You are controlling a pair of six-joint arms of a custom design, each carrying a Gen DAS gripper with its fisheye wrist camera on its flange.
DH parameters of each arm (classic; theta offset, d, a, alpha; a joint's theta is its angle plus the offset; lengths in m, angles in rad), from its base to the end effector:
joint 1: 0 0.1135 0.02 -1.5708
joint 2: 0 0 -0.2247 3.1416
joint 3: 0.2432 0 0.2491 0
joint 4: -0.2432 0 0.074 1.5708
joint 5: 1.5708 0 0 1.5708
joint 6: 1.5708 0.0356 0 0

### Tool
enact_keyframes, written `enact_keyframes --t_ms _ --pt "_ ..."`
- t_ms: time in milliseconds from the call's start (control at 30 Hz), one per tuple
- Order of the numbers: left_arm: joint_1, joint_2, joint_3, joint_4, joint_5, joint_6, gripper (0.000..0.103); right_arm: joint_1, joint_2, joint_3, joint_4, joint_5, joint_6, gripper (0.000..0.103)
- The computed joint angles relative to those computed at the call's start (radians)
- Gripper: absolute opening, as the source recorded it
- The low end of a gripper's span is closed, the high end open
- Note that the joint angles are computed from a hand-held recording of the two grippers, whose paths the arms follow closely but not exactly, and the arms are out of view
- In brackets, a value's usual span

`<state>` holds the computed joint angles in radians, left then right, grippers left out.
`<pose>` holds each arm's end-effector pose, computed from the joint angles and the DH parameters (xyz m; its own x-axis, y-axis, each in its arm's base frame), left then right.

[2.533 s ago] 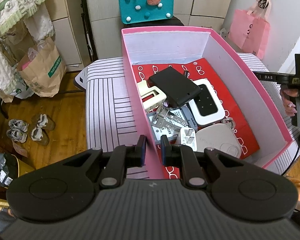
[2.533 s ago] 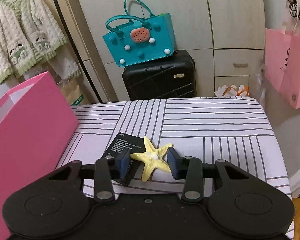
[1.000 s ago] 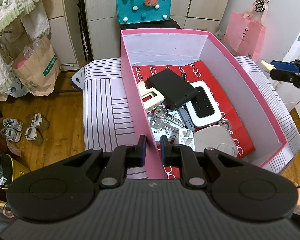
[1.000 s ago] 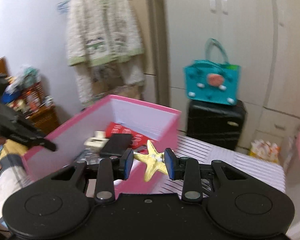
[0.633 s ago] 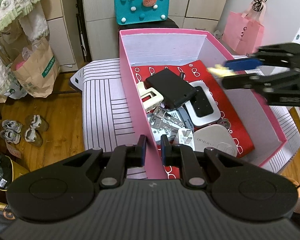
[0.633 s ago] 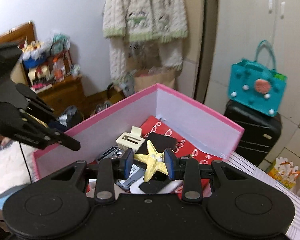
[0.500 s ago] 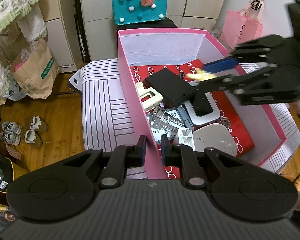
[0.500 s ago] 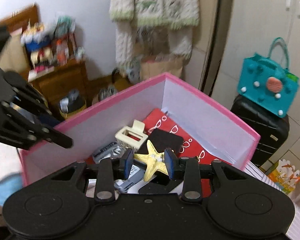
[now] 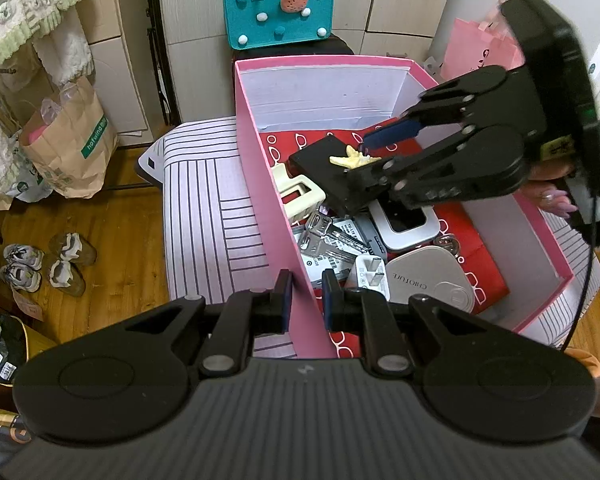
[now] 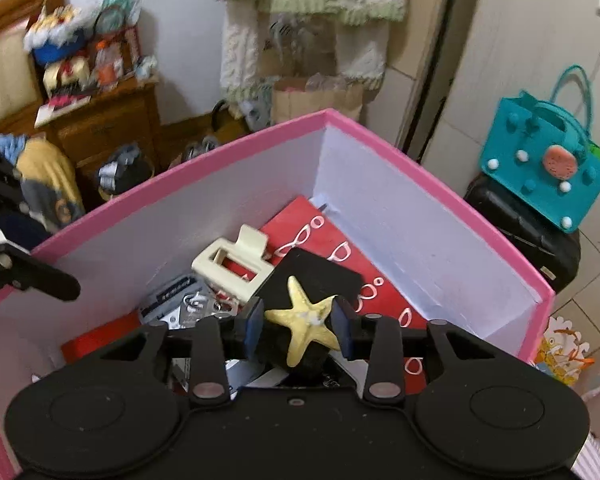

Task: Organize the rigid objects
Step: 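Carry the starfish into the box, release it onto the black power bank, then grasp the black phone battery on the table with the right gripper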

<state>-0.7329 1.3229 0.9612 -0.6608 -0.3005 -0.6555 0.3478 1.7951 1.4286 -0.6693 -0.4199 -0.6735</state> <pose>0.2066 -0.1718 0.2097 -0.8225 -0.0430 -0.5672 0.0291 0.9927 -0.1175 0.3443 0.1403 0.2103 -0.3162 -0.7204 -0.6173 -0.9004 0.4328 -0.0439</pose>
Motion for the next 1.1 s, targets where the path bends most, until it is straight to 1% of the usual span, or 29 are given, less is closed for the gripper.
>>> enact_keyframes --t_ms 100,200,400,567,700,867,1000,1067,1100 --pt "-0.001 -0.001 0.000 -0.002 -0.001 0.000 0.014 -0.066 -0.053 -0.027 -0.003 -0.112 0.029 0.052" --pt "-0.004 0.000 0.000 -0.002 -0.005 -0.003 0.014 -0.154 -0.124 -0.060 -0.034 -0.212 0.046 0.053" --pt "-0.011 0.003 -0.001 -0.001 -0.013 -0.008 0.014 -0.337 -0.268 -0.160 -0.073 -0.323 0.022 0.054" --pt "-0.016 0.000 -0.002 -0.002 -0.017 -0.026 0.014 -0.468 -0.346 -0.268 -0.040 -0.361 -0.005 0.054" --pt "-0.023 0.007 0.004 -0.008 -0.028 -0.036 0.014 -0.549 -0.329 -0.319 -0.030 -0.382 -0.027 0.054" --pt "-0.027 0.018 0.016 -0.016 -0.036 -0.040 0.014 -0.600 -0.276 -0.377 0.050 -0.352 -0.016 0.056" --pt "-0.028 0.017 0.014 -0.015 -0.037 -0.041 0.014 -0.606 -0.217 -0.416 0.166 -0.296 0.027 0.056" --pt "-0.029 0.017 0.015 -0.016 -0.039 -0.040 0.014 -0.608 -0.182 -0.417 0.199 -0.282 0.042 0.056" --pt "-0.029 0.017 0.015 -0.016 -0.039 -0.040 0.014 -0.604 -0.167 -0.421 0.221 -0.275 0.053 0.059"
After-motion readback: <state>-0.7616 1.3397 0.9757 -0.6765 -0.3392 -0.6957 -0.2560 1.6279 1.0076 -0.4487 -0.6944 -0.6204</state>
